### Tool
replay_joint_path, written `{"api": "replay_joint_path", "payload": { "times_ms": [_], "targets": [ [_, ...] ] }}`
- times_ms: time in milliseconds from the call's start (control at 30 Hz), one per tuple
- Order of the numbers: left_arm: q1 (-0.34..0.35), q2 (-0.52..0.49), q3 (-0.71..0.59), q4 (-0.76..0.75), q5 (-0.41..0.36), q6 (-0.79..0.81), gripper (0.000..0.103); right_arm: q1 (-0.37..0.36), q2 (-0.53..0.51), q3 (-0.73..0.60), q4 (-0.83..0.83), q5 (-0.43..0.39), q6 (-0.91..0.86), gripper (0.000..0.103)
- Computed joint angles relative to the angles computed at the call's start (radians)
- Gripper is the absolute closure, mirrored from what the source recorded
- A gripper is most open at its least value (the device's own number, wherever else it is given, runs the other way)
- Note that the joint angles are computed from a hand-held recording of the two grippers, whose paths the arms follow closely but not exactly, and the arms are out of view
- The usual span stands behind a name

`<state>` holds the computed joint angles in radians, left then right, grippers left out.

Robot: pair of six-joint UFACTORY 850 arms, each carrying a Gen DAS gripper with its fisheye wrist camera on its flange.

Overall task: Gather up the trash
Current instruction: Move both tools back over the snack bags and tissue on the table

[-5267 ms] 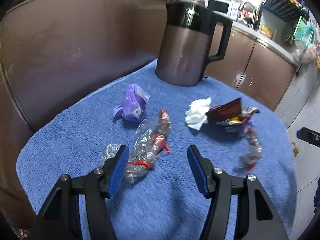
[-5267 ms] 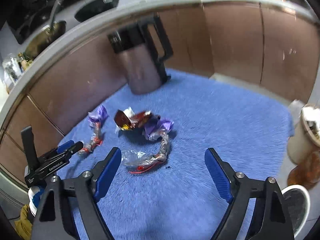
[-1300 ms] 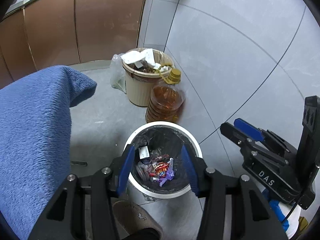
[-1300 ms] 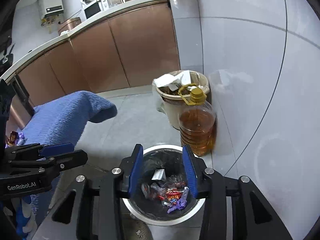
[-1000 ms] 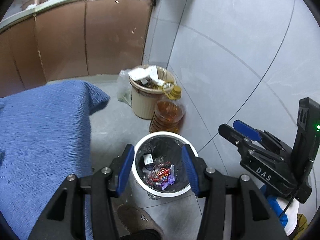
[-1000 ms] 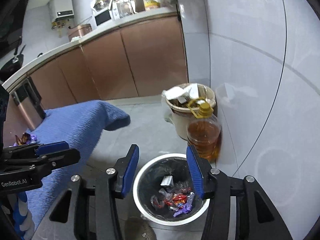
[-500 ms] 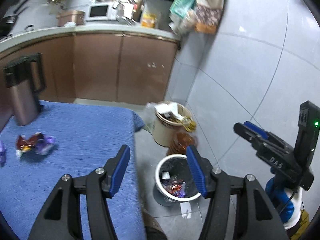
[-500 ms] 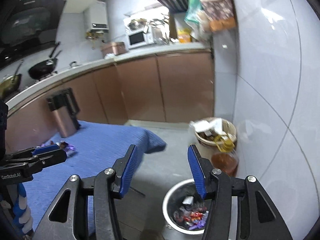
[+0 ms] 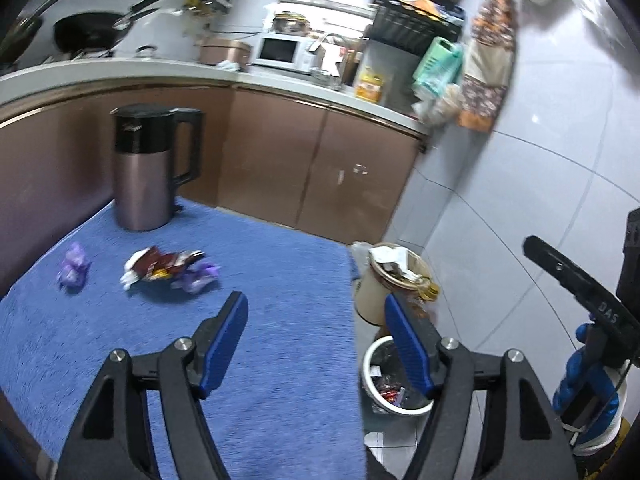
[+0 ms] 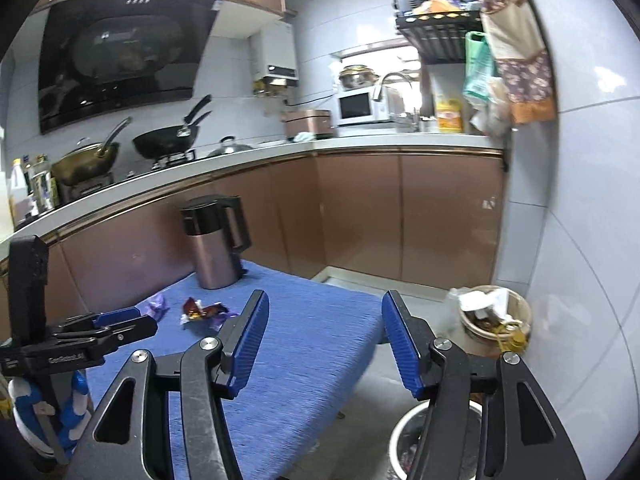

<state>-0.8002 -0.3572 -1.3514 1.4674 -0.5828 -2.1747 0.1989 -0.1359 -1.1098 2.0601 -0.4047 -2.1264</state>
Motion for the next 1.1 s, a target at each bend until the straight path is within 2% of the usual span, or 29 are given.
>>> {"api": "replay_joint_path", "payload": {
  "times_ms": [267,533,700,967,1033,1100],
  "targets": [
    [0.078,0.04,0.133,0.038,0.037,-0.191,0.032,0.049,-0.106,-0.099,-0.201,-0.008,0.177,0.044],
    [0.199,-0.001,0.173,0.095,0.148,-0.393,0.031,0.108,-0.291,-0.274,-0.5,-0.006,0.455,0.044],
    [0.276,-0.068,0.123,0.146,0.214,-0.501,0.031,0.145,-0.449,-0.44,-0.723,-0.037,0.677,0.044],
    [0.361,-0.189,-0.007,0.004,0.256,-0.426,0.031,0.193,-0.733,-0.79,-0.988,-0.151,0.988,0.044],
    [0.375,-0.203,-0.01,0.027,0.269,-0.478,0.031,0.204,-0.807,-0.891,-1.033,-0.188,1.061,0.044],
    [0.386,-0.209,0.002,0.118,0.284,-0.6,0.033,0.214,-0.884,-1.002,-1.069,-0.231,1.135,0.044]
  ]
}}
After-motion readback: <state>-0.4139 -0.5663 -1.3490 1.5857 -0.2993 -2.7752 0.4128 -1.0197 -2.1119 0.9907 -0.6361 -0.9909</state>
